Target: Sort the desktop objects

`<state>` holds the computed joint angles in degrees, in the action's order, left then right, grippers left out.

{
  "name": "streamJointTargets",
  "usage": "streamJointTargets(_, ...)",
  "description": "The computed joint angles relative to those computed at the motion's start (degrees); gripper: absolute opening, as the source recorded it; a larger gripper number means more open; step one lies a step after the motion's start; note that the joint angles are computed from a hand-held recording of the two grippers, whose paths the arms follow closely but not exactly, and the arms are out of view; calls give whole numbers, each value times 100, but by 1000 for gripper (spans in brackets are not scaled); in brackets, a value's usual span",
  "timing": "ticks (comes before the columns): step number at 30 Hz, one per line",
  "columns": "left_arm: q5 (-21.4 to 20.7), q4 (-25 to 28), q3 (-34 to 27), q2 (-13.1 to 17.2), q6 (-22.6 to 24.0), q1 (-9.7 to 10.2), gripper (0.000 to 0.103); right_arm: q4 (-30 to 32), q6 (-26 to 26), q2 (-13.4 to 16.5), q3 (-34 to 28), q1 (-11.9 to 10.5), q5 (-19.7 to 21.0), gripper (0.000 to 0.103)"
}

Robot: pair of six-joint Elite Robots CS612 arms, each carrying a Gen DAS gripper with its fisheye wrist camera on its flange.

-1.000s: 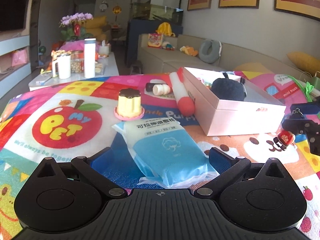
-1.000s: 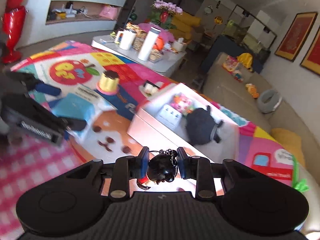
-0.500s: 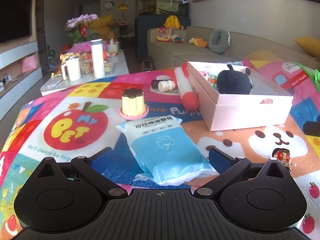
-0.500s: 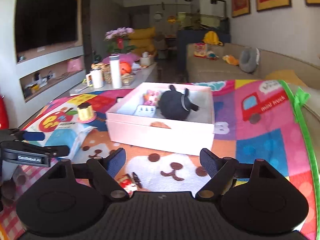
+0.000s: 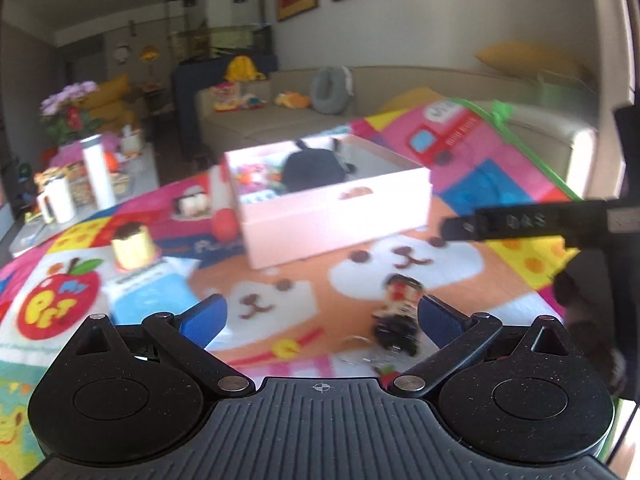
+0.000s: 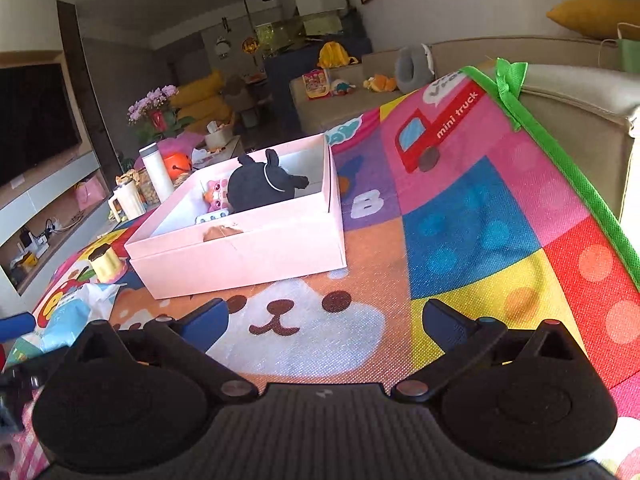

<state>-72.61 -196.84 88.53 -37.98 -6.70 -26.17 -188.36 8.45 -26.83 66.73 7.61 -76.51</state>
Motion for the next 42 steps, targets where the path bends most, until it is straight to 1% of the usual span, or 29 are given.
streamJointTargets(1, -76, 107, -48, 28, 149, -28, 103, -18, -4, -2, 8, 2, -15, 103)
streamJointTargets(2, -37, 245, -119, 75, 356, -73, 103, -36, -10, -3, 14, 4, -29, 103)
streamJointTargets(3, 142, 358, -183, 121, 556, -122, 103, -57, -14, -2, 18, 7, -43, 103)
streamJointTargets(4, 429, 402, -239, 175, 728, -174, 103, -81, -14, -2, 25, 8, -55, 103)
streamJointTargets(6, 942, 346, -324, 270, 960, -212, 103, -87, 12, -1, 25, 8, -69, 103)
streamJointTargets(10, 1897, 324, -376, 333, 1015, -179, 103, -18, 65, 0, 10, -6, -1, 103)
streamJointTargets(11, 2016, 310, -344, 303, 949, -150, 103, 13, 66, 1, 2, -6, 7, 103)
streamJointTargets(12, 2028, 279, -295, 256, 827, -112, 103, 51, 61, 2, -8, -3, 6, 103)
streamJointTargets(14, 2106, 204, -235, 188, 473, -51, 103, 91, 41, 2, -14, 1, 1, 103)
streamJointTargets(15, 2272, 265, -252, 180, 250, -38, 103, 97, 30, 4, -18, 3, 5, 103)
streamJointTargets(17, 2567, 659, -344, 182, -252, 1, 103, 99, 17, 5, -18, 9, -17, 103)
streamJointTargets(18, 2538, 878, -389, 179, -490, 44, 103, 111, 11, 5, -20, 12, -28, 103)
streamJointTargets(19, 2407, 1096, -422, 167, -726, 96, 103, 123, 9, 2, -19, 14, -36, 103)
streamJointTargets(21, 1816, 1533, -466, 117, -1264, 244, 103, 148, 10, 0, -21, 14, -44, 103)
streamJointTargets(22, 1532, 1652, -483, 106, -1484, 308, 103, 164, 7, 1, -26, 14, -40, 103)
streamJointTargets(23, 1356, 1722, -496, 106, -1693, 353, 103, 188, 3, 0, -31, 14, -36, 103)
streamJointTargets(25, 1295, 1695, -484, 120, -1887, 379, 103, 237, 0, -1, -40, 14, -28, 103)
streamJointTargets(26, 1315, 1650, -464, 121, -1884, 376, 97, 262, 5, 2, -49, 11, -9, 103)
streamJointTargets(27, 1312, 1605, -435, 115, -1850, 370, 75, 288, 11, 5, -59, 8, 10, 103)
streamJointTargets(28, 1276, 1628, -417, 103, -1818, 369, 67, 324, 21, 6, -68, 5, 25, 103)
streamJointTargets(29, 1306, 1592, -388, 95, -1769, 358, 68, 357, 30, 5, -74, 4, 34, 103)
streamJointTargets(33, 1205, 1349, -219, 39, -1509, 321, 63, 461, 53, 8, -100, 3, 40, 103)
streamJointTargets(37, 547, 915, 161, -150, -1119, 275, 63, 580, 108, 7, -125, 0, 17, 103)
streamJointTargets(39, 350, 711, 340, -221, -898, 215, 68, 717, 130, 3, -153, -2, 15, 103)
streamJointTargets(40, 332, 623, 410, -245, -837, 183, 68, 782, 125, 3, -167, -2, 14, 103)
streamJointTargets(41, 361, 555, 463, -266, -791, 151, 74, 832, 102, 2, -180, 2, -4, 103)
streamJointTargets(42, 399, 485, 501, -279, -757, 127, 85, 874, 46, 0, -190, 12, -27, 103)
